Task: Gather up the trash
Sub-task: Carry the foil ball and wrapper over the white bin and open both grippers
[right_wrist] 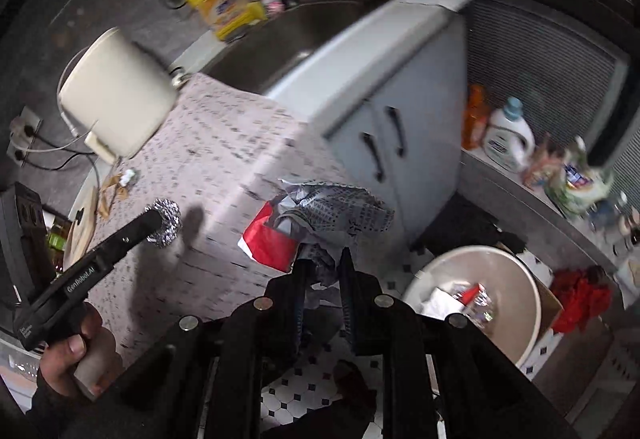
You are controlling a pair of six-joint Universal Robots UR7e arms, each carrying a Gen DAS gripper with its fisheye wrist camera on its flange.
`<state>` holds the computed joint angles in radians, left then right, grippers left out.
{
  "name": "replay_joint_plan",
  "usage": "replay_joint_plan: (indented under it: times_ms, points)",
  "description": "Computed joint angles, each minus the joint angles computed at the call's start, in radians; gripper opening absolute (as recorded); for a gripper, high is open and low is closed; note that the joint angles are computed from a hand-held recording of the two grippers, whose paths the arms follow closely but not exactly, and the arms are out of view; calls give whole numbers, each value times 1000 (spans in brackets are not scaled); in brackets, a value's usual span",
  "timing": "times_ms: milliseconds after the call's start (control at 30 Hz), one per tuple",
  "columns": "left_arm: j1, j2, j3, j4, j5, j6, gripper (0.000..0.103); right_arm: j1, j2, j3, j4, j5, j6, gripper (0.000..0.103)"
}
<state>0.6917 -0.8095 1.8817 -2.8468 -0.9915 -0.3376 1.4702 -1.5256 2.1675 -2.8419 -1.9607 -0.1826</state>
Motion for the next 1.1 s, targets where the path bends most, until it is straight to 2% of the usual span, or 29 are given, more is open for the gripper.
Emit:
replay_joint_plan:
  times_ms: [200, 300, 367, 400, 433, 633, 867, 1100]
  points:
    - [-59, 98, -41, 17, -40, -34, 37, -143, -139, 80, 38, 39, -30, 18]
    - [-83, 128, -49, 41, -49, -66, 37, -216, -185, 106, 54, 58, -46, 25]
    - [-91, 141, -52, 53, -53, -76, 37, -268, -212, 111, 95, 79, -57, 37]
    - [-97, 151, -53, 61, -56, -86, 37, -288, -225, 116, 109, 87, -65, 51]
    - [-101, 159, -55, 65, -58, -93, 37, -313, -239, 119, 126, 99, -79, 60]
    - [-122, 220, -79, 70, -81, -130, 37, -452, -322, 123, 193, 151, -130, 61]
    - [-144, 324, -130, 54, -144, -151, 38, -593, -438, 120, 251, 194, -217, 61]
    - [-161, 414, -174, 50, -208, -199, 41, -736, -559, 119, 324, 278, -297, 61]
